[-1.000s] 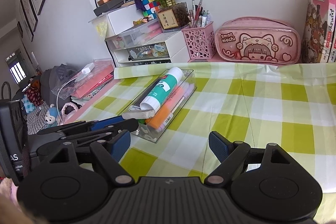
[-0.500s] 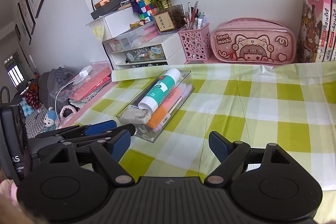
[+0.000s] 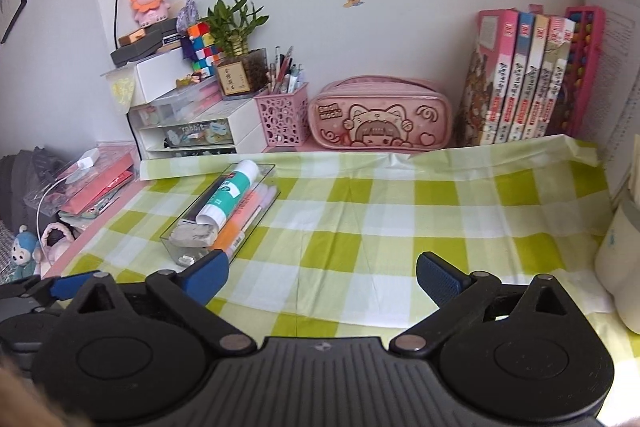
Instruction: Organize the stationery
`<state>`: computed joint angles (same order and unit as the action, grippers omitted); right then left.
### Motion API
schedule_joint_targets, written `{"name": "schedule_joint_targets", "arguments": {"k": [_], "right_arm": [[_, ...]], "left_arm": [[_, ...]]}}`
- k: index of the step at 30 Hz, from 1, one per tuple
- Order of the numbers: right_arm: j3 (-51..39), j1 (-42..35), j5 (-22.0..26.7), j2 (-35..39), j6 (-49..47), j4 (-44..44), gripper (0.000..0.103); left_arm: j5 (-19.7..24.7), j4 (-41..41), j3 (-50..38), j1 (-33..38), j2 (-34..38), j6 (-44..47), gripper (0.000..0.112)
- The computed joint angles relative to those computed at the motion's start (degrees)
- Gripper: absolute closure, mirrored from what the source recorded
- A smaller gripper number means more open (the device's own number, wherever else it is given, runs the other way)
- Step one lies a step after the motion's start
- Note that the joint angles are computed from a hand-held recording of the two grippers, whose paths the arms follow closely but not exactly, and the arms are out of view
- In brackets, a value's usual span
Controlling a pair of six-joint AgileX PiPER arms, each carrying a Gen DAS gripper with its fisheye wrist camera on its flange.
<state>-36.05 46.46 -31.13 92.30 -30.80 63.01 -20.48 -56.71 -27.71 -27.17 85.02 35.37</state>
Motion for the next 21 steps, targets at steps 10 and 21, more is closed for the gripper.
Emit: {"name": "schedule_joint_targets", "arguments": {"k": [10,21], "right_arm": [[7.1,7.0,-9.6,-6.8,-4.4,9.5,0.000],[5.8,6.0,-7.8,-5.0,-4.9,9.2,0.000]], "left_arm": [[-6.4,-25.9,-2.7,-7.0,0.0,22.5,0.014],[-7.4,-26.4,-2.2,-6.8,-1.2,23.0,0.014]]}}
